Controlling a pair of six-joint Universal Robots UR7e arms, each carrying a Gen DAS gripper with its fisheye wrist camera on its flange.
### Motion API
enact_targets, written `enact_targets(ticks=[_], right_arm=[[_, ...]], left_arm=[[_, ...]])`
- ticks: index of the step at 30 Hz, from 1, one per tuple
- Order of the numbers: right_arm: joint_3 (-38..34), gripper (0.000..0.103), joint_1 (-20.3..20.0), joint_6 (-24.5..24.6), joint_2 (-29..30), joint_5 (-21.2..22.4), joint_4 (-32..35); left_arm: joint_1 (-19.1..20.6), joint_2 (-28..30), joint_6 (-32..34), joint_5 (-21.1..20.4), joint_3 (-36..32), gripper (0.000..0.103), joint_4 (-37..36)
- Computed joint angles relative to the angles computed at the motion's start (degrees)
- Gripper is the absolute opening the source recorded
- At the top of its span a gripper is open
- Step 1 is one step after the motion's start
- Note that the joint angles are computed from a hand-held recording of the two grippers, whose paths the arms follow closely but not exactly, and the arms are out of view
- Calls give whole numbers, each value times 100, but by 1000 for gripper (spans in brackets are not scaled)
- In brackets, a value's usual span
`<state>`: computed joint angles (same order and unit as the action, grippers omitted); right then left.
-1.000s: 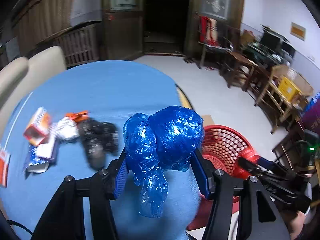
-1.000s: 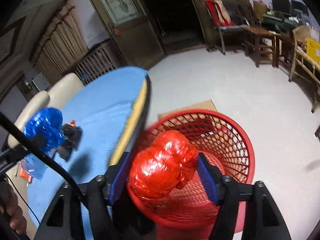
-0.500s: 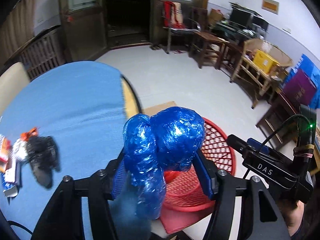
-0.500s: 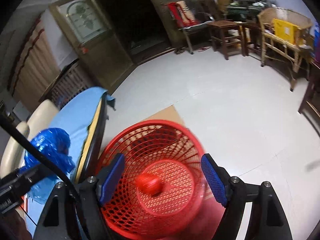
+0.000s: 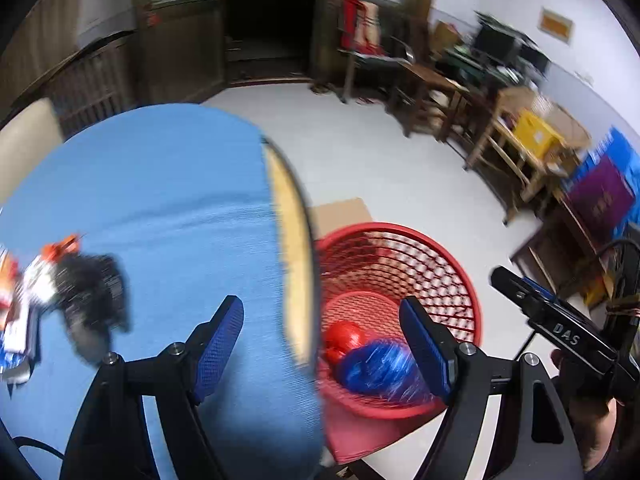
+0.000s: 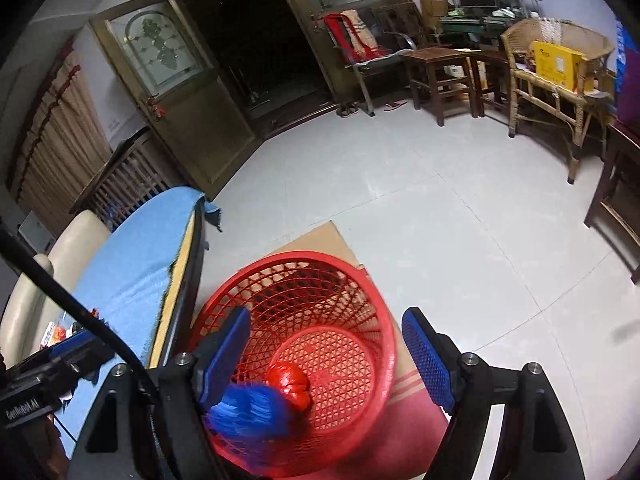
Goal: Collect trash
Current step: 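Carry both bags to the red wastebasket and open both tools to drop them, then grasp the black plastic bag with the right tool while the left tool grasps the blue toothpaste box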
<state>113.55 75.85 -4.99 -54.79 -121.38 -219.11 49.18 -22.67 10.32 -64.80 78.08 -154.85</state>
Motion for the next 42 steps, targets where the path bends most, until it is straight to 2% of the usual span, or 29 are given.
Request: enact_targets(ticks=[16,22,26,30,33,37,42], right_arm=[[-990,81,909,-651,923,-335,739],[-1637,81,1321,-976,1450,-374,1470],[-2206,81,1524,-1219,1815,-129,2085],[-3148,81,1678,-1545,2364,107,2773],[-3981,81,1738,-1613,2815,191,3346],[-5062,81,1735,-1698,3393,52,4062],[-5779,78,1673,-1628,3791,-29,4693]], left_arm=[[1188,-1378,-1127,841,1246,81,-1177],[1560,-1694,-1383,944,1478,81,-1457],[1711,-1825,-1503,963,1585,81,-1561],[1819,-1886,-1576,929,1543,81,-1550],[1886,-1891,-1559,909,1432,81,-1516],[1899,-1821,-1634,788,1097,81,-1249],[1910,-1435,-1465,651,323,81,-813]])
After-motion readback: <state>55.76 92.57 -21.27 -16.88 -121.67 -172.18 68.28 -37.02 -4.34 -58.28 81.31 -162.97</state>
